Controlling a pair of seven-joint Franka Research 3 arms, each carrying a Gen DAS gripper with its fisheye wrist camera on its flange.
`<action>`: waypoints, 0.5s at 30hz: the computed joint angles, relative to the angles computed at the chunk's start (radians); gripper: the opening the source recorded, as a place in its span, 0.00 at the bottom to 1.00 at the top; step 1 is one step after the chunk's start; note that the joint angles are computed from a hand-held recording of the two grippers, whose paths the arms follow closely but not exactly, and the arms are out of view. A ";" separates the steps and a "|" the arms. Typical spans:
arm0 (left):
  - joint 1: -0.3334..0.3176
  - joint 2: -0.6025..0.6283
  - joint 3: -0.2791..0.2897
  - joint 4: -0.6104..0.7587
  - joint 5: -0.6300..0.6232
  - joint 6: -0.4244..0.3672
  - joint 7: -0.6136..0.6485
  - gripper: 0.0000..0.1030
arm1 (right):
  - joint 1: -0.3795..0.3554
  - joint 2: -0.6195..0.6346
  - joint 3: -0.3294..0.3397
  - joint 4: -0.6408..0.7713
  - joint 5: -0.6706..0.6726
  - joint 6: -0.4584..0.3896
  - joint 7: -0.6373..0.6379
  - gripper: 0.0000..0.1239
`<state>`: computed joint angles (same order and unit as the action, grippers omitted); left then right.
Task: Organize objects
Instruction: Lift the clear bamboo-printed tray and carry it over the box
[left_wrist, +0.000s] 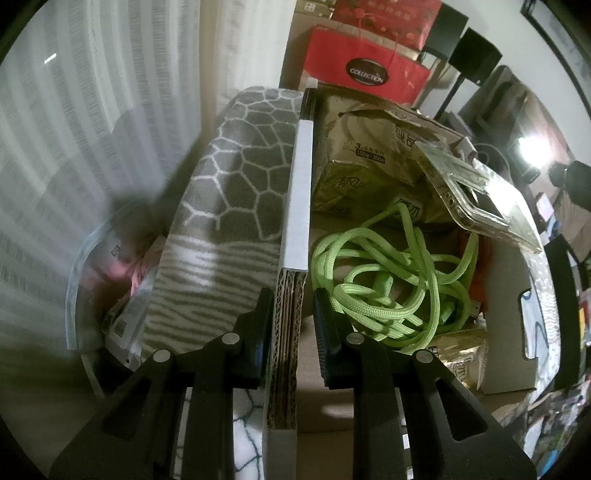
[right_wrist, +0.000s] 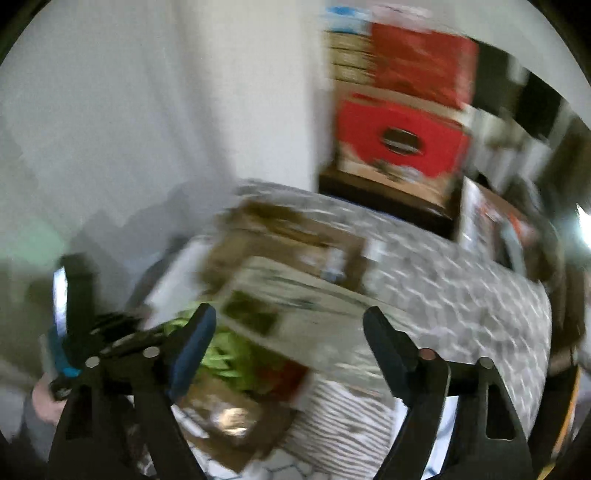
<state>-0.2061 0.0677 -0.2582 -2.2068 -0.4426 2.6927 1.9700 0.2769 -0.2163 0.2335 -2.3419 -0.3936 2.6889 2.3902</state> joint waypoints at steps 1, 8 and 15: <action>0.000 0.000 0.000 0.000 0.000 0.000 0.000 0.18 | 0.016 0.020 -0.009 0.018 0.030 -0.005 -0.046 0.55; 0.003 0.002 -0.001 0.003 -0.012 -0.006 0.008 0.18 | 0.092 0.172 -0.082 0.153 0.348 -0.057 -0.308 0.30; 0.009 0.003 0.000 0.010 -0.039 -0.024 0.032 0.18 | 0.108 0.271 -0.110 0.258 0.461 -0.137 -0.341 0.19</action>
<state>-0.1970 0.0710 -0.2582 -2.1965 -0.4811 2.6691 2.0015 0.3849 0.0542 0.1239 -2.0836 0.0676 2.5521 2.0488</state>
